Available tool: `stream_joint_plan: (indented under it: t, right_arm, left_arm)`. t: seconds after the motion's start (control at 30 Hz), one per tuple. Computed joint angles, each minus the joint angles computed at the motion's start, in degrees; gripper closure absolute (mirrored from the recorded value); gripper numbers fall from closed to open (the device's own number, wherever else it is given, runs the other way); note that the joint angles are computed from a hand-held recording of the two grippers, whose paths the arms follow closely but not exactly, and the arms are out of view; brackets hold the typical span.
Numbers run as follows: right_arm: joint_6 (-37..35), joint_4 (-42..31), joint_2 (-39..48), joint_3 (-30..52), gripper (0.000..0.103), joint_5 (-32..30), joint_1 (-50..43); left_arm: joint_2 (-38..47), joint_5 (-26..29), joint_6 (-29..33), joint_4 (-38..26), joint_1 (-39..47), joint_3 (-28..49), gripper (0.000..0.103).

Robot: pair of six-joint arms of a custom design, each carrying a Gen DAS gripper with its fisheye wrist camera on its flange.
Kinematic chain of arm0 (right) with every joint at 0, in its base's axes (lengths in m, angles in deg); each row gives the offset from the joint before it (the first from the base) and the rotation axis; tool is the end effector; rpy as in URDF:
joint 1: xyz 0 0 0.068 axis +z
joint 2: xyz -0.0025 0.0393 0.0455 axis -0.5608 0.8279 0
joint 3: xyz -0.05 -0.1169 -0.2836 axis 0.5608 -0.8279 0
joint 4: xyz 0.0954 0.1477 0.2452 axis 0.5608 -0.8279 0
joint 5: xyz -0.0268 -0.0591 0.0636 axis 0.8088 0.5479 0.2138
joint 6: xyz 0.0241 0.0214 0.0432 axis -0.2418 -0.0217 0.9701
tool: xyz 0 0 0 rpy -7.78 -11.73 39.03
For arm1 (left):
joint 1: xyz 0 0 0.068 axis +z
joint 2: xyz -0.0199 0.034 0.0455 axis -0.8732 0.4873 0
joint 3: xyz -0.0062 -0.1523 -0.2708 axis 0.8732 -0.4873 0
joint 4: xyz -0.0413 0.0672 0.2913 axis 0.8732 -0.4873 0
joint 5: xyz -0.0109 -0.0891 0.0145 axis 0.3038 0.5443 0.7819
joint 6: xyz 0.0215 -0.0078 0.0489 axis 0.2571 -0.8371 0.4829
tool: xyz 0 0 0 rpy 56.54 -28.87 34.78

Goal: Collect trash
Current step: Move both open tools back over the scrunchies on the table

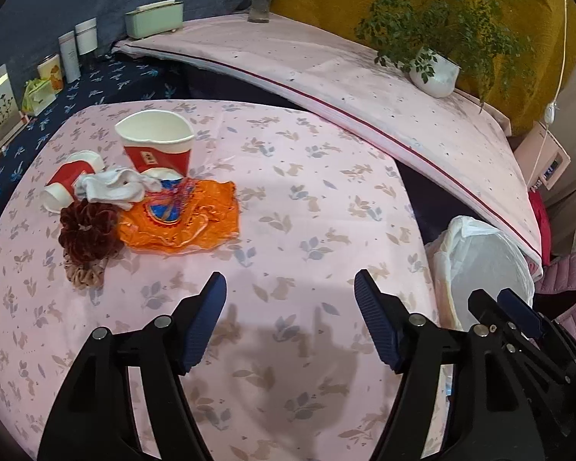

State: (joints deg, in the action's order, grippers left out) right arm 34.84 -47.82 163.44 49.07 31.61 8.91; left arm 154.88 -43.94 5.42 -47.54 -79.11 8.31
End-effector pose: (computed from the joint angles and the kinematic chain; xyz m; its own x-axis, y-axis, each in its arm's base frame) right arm 0.1941 0.1608 0.0753 -0.7833 0.0616 -0.6186 0.0461 0.9981 0.0411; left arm 0.2126 -0.0671 0.0649 -0.7973 -0.1696 -0.5792 -0.0698 0.9792 -0.1907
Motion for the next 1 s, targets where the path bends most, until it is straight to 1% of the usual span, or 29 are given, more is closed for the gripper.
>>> stream_joint_plan:
  t: [0.17, 0.3, 0.57, 0.7, 0.83, 1.0]
  right_arm:
    - [2.0, -1.8, 3.4, 3.8, 0.06, 0.6, 4.1]
    - [3.5, -2.7, 6.4, 7.0, 0.06, 0.5, 7.1]
    - [5.7, -4.7, 12.3, 14.0, 0.06, -0.5, 11.9]
    - [5.8, -6.0, 15.9, 18.6, 0.06, -1.1, 14.1]
    - [5.4, -7.9, 19.7, 23.9, 0.06, -1.8, 15.9]
    - [4.4, -9.8, 23.6, 30.5, 0.06, -3.2, 17.5]
  left_arm:
    - [0.5, 3.9, 4.3, 1.9, 9.3, -2.2, 0.037]
    - [1.7, 6.5, 9.0, 3.9, 17.0, -3.6, 0.037]
    - [7.3, 13.1, 19.7, 6.9, 34.7, -3.9, 0.037]
    - [11.3, 16.5, 24.7, 6.5, 43.6, -2.1, 0.037]
    - [13.9, 18.8, 28.9, 5.3, 50.0, -0.1, 0.037]
    - [15.5, 21.3, 33.2, 2.9, 55.3, 2.2, 0.037]
